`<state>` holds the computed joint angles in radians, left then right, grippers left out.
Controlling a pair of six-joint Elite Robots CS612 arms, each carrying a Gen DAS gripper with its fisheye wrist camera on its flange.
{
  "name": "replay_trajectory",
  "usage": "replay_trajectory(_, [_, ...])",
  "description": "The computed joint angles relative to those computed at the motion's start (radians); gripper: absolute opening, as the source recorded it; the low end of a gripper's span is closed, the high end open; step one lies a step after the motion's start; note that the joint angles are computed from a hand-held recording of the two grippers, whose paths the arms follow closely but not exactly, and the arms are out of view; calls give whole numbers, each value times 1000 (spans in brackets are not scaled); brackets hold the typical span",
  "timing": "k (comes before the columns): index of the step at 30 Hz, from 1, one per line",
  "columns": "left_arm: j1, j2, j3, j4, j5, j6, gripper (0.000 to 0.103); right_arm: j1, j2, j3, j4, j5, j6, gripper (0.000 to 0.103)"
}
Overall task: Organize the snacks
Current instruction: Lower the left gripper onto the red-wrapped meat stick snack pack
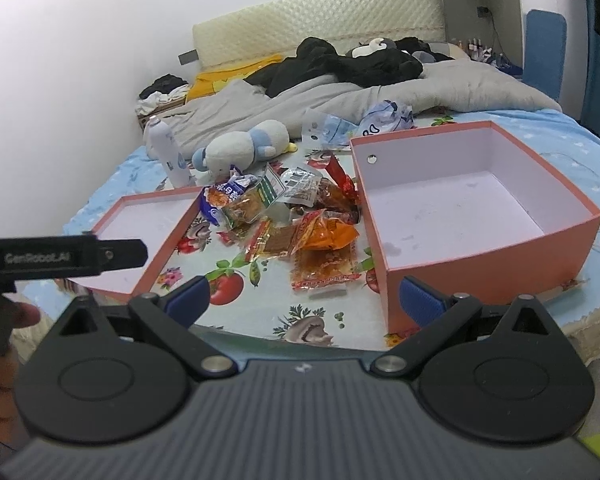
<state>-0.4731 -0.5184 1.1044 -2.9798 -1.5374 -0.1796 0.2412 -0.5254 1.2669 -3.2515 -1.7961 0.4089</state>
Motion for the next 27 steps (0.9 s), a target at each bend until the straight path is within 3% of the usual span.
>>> replay_trajectory(9, [7, 64, -119, 94, -11, 32, 102, -3, 39, -74, 52, -2, -37, 98])
replay_trajectory(16, [13, 139, -256, 181, -2, 56, 102, -9, 76, -147, 111, 24, -82, 84])
replay_trajectory(22, [23, 225, -410, 255, -33, 63, 102, -13, 117, -227, 170, 33, -114, 78])
replay_trajectory(27, [39, 337, -624, 365, -73, 38, 102, -16, 166, -321, 219, 45, -141, 78])
